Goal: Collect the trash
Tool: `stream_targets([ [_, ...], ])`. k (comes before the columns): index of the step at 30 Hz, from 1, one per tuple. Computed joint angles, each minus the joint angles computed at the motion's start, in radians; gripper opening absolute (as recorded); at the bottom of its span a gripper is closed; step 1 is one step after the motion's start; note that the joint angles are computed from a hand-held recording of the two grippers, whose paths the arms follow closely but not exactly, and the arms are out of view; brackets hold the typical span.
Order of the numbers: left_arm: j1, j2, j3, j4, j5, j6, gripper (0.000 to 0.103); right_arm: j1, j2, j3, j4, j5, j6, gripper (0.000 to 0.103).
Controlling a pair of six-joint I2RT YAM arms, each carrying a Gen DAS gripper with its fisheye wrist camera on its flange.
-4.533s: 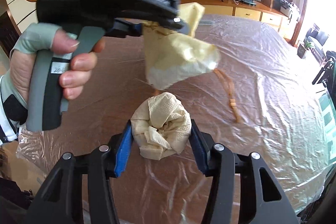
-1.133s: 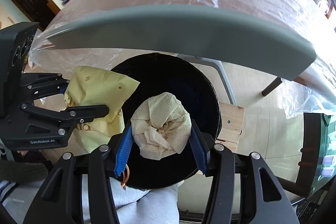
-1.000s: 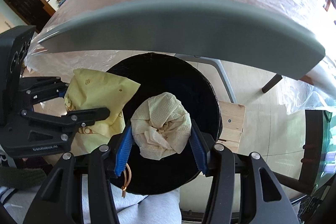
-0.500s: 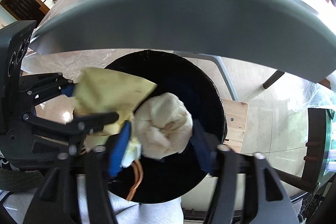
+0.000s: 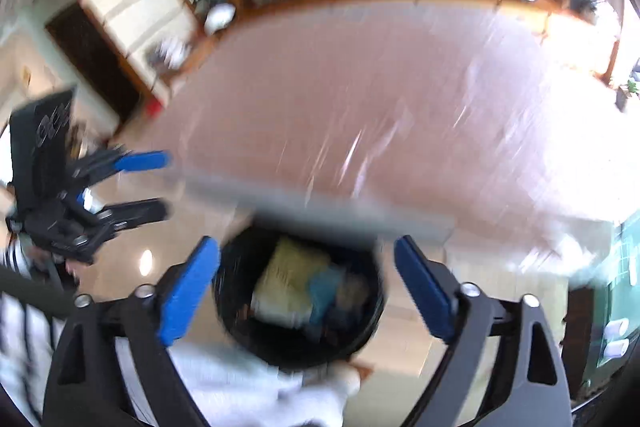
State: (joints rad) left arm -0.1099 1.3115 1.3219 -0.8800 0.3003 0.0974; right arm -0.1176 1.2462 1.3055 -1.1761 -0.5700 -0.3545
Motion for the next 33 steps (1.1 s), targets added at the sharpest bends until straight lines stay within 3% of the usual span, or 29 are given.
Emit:
stream_targets([
  [2, 0.051, 0.043, 0.047, 0.074, -0.035, -0.020, 0.100, -0.032, 0.066, 0.072, 0.075, -0.001, 0.064, 0.096],
  [5, 0.105, 0.165, 0.115, 0.176, -0.126, -0.065, 0.101, -0.030, 0.190, 0.122, 0.282, 0.149, 0.168, 0.099],
  [7, 0.146, 0.285, 0.192, 0.189, -0.142, -0.102, 0.101, -0.044, 0.325, 0.202, 0.330, 0.168, 0.187, 0.099],
  [12, 0.221, 0.533, 0.389, 0.177, -0.158, -0.144, 0.101, -0.019, 0.621, 0.454, 0.355, 0.325, 0.199, 0.099],
  [16, 0.270, 0.654, 0.512, 0.144, -0.174, -0.137, 0.101, -0.008, 0.767, 0.603, 0.346, 0.379, 0.196, 0.099],
  [21, 0.253, 0.718, 0.578, 0.128, -0.241, -0.135, 0.101, 0.032, 0.838, 0.654, 0.347, 0.449, 0.204, 0.099],
  [33, 0.216, 0.876, 0.805, -0.018, -0.334, -0.149, 0.101, 0.038, 0.860, 0.668, 0.363, 0.467, 0.221, 0.099],
])
